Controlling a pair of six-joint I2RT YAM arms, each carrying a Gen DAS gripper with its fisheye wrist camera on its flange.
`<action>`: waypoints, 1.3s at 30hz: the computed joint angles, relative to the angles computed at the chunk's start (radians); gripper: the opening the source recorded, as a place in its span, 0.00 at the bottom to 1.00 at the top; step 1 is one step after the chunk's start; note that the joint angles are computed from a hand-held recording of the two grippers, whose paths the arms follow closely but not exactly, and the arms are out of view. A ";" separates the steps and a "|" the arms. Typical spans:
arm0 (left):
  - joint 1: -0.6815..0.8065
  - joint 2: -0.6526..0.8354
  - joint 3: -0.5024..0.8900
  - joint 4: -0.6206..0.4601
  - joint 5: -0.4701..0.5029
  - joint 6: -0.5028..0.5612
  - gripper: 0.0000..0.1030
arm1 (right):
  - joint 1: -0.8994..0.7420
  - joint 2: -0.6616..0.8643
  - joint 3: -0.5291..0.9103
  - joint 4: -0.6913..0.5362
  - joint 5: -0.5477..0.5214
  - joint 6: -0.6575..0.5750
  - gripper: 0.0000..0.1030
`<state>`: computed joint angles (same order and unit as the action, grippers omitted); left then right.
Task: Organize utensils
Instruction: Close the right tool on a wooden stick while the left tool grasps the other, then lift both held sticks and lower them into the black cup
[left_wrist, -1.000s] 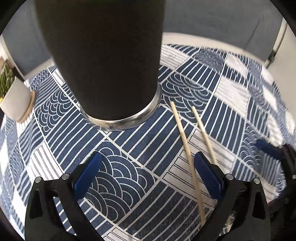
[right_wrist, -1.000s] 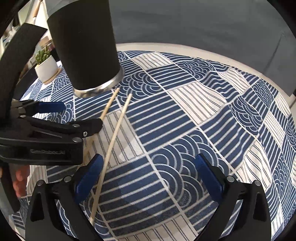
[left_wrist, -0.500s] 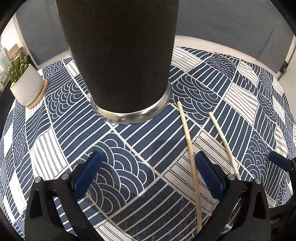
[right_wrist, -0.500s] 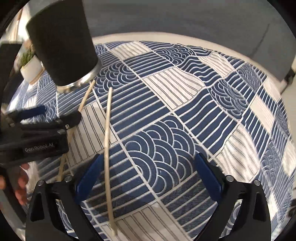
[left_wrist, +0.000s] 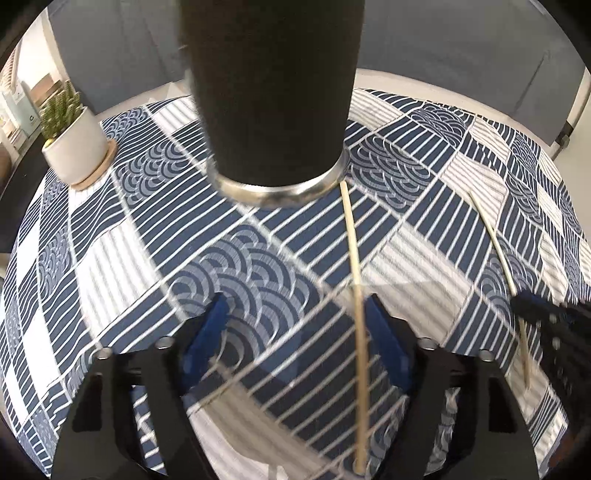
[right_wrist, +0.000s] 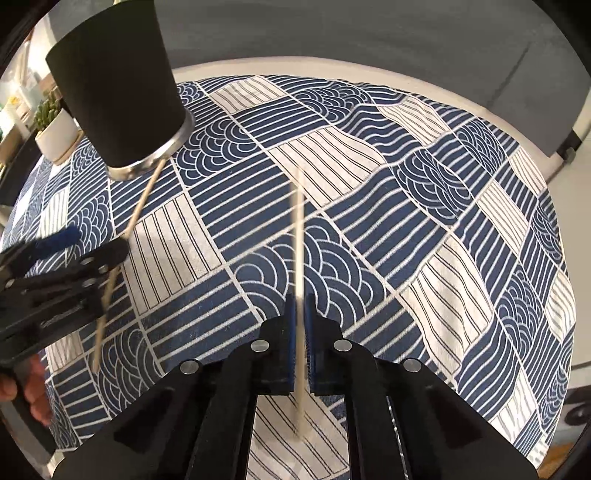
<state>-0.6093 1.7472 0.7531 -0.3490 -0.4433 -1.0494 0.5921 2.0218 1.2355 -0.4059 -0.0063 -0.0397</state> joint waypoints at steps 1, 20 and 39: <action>-0.010 -0.027 -0.022 -0.011 0.003 -0.013 0.54 | 0.001 -0.004 -0.007 0.005 0.005 0.002 0.05; -0.076 -0.505 -0.305 -0.203 0.147 -0.195 0.05 | -0.078 -0.161 -0.066 -0.080 -0.179 0.119 0.04; 0.189 -0.764 0.006 -0.611 0.007 0.064 0.05 | -0.031 -0.246 0.202 -0.203 -0.211 0.123 0.04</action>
